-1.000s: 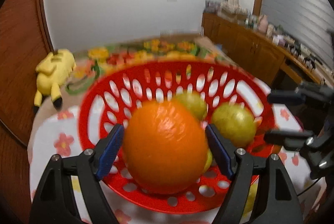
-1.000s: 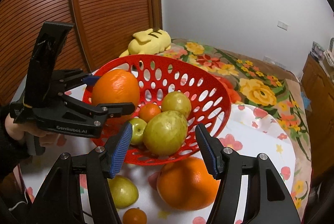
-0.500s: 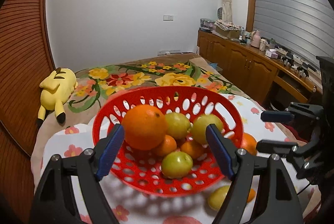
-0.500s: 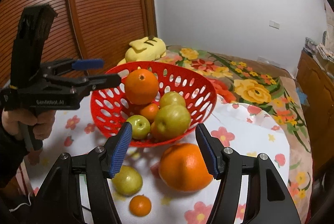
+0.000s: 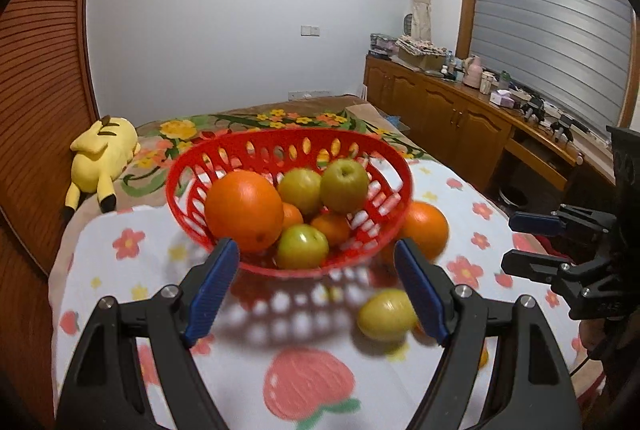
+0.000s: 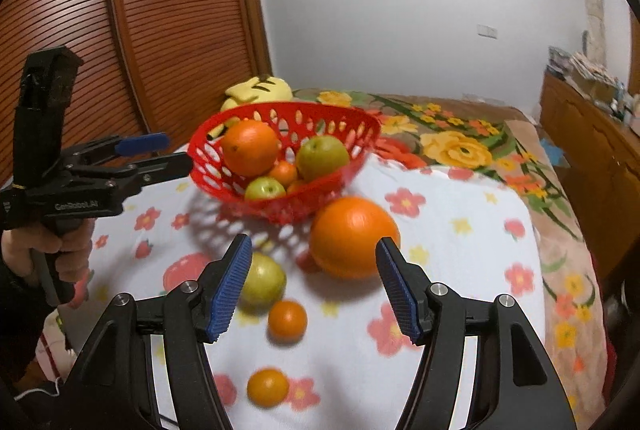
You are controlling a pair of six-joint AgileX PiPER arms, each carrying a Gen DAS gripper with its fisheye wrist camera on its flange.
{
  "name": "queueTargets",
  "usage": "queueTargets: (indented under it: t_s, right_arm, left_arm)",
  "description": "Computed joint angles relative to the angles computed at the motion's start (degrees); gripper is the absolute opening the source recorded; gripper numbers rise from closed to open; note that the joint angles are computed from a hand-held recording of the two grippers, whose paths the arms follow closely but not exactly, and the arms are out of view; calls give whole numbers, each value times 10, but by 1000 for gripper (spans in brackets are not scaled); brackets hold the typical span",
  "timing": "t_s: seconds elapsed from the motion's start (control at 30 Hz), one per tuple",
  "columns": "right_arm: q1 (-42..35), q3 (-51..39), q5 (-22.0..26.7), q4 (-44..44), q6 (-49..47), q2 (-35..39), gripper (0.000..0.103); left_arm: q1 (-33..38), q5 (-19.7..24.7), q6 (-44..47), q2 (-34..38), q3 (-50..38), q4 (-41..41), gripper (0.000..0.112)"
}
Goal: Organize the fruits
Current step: 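Move the left gripper to a yellow-green fruit while the right grasps a small tangerine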
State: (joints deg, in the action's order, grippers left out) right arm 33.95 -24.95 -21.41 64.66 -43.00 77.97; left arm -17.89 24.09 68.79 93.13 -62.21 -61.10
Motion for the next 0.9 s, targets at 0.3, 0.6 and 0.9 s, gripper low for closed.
queueTargets:
  t_s: [0.3, 0.6, 0.9]
  right_arm:
    - [87, 70, -78, -31, 140, 26, 65]
    - [98, 90, -102, -159, 306, 94, 59]
    - [111, 82, -110, -217, 379, 155, 49]
  left_arm:
    - [-6, -13, 90, -33, 94, -86, 80]
    - [-3, -16, 135, -18, 129, -133, 80]
    - [13, -17, 165, 2, 137, -166, 80]
